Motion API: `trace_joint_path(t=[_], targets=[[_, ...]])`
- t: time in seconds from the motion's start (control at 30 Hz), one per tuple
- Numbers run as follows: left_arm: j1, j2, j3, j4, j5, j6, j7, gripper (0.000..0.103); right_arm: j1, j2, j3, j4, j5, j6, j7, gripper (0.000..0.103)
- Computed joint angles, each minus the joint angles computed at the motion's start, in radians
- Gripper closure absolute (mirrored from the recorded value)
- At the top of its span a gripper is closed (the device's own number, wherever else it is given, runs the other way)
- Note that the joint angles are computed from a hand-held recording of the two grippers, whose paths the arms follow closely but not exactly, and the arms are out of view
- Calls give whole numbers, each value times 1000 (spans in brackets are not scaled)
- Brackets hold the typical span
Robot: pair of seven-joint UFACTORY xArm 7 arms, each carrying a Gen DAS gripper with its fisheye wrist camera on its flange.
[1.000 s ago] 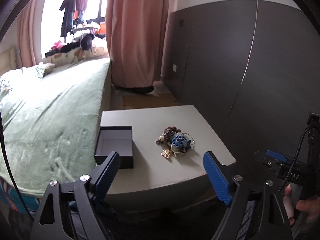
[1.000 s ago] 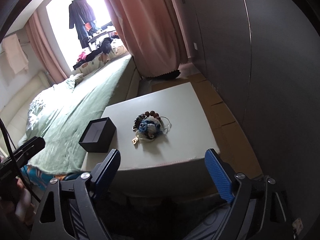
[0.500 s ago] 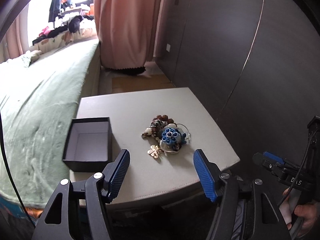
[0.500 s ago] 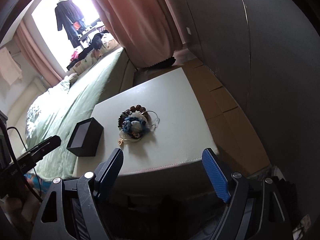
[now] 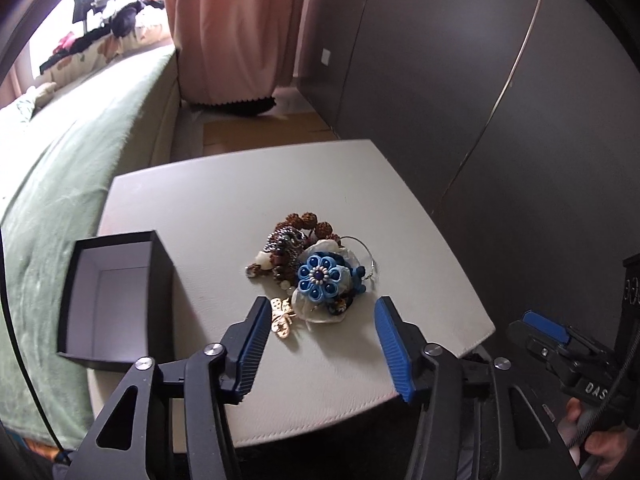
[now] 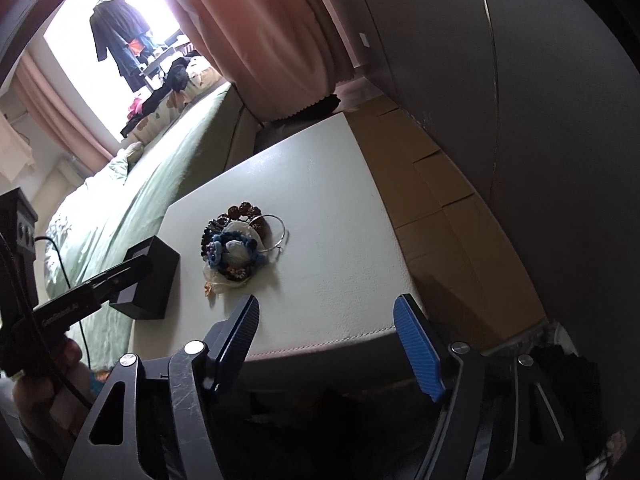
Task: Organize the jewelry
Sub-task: 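Move the left tool to the jewelry pile and grasp the blue flower hair clip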
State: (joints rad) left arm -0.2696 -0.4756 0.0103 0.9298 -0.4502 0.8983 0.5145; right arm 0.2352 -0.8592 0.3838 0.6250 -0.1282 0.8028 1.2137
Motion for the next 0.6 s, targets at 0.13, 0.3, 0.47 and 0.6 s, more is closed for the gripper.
trace_joint_path(t=[0.13,0.3,0.47,0.6], targets=[[-4,58,-17,18,6,-13,-7,50,2,5,-22,-27,4,-34,-14,34],[-5,128,-36,42,4,-25,-20,56,-2,2,-47,-61,20,-66,-22,38],[-2,190,-52,64,2,-42,-34,60,-3,11,-57,-84,35,-93,-26,39],[-1,217,-62,68,4,-63,-27,62,-2,25,-68,-95,45,-117,-34,39]])
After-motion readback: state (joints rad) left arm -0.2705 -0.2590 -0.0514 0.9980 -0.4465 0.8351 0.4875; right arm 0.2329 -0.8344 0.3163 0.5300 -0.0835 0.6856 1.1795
